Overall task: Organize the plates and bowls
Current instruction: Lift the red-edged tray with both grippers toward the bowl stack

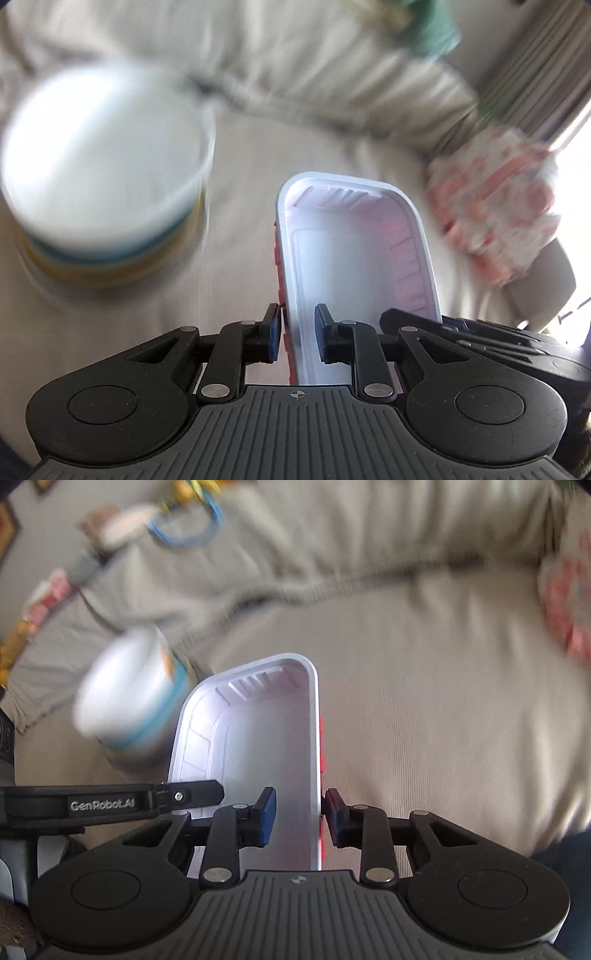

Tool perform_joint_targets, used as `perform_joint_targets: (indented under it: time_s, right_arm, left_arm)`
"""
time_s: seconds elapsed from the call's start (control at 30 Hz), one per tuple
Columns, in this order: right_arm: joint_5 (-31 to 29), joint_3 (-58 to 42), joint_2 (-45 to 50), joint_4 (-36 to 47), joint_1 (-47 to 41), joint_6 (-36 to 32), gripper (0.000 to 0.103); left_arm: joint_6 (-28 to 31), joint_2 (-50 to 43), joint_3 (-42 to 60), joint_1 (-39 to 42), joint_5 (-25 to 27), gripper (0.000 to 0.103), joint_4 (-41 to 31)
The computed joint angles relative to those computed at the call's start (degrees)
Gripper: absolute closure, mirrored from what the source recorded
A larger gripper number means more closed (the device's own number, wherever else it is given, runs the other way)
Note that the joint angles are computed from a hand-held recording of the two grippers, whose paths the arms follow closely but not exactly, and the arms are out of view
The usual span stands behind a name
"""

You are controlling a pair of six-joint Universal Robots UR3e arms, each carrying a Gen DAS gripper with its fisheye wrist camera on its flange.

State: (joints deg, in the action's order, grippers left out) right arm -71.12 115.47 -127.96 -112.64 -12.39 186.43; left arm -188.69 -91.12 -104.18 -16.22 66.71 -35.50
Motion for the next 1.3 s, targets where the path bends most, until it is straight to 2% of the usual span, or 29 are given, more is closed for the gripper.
perform_joint_targets:
  time_s: [0.17, 0.33, 0.47, 0.6, 0.8, 1.0, 1.2, 1.3]
  right_arm:
    - [1.2, -15.6, 10.3, -2.8, 6.0, 4.0, 0.074]
    - [-1.5, -27.6, 27.0, -10.5, 18.0, 8.5, 0.074]
    - [-3.1, -37.2, 40.6, -13.2, 22.9, 9.8, 0.074]
    - [-5.4, -41.7, 49.0, -15.4, 24.9, 11.4, 0.074]
    - [-8.5, -45.6, 54.5, -14.6, 26.2, 11.1, 0.074]
    - [-10.3, -46.4, 55.2, -14.1, 27.6, 10.5, 0.075]
    - [-13.5, -48.8, 55.6, -15.7, 28.9, 10.4, 0.075]
    - [-15.1, -50.6, 57.2, -16.5, 28.9, 9.6, 0.075]
  left_arm:
    - [3.1, 7.8, 6.5, 8.7, -3.2, 0.081, -10.2]
    - [6.6, 11.3, 5.9, 18.5, -4.5, 0.081, -12.8]
    - [7.5, 9.7, 2.3, 24.5, -7.6, 0.081, -10.4]
    - [7.0, 6.0, -0.5, 27.3, -9.8, 0.081, -4.6]
    - [5.3, 0.8, -1.2, 30.1, -13.9, 0.081, 1.1]
    - [5.0, 1.2, -3.3, 31.7, -18.1, 0.08, 2.7]
    - [2.2, -1.5, -0.5, 30.8, -18.7, 0.08, 7.1]
    - [1.1, -5.7, 3.6, 28.3, -15.6, 0.08, 8.9]
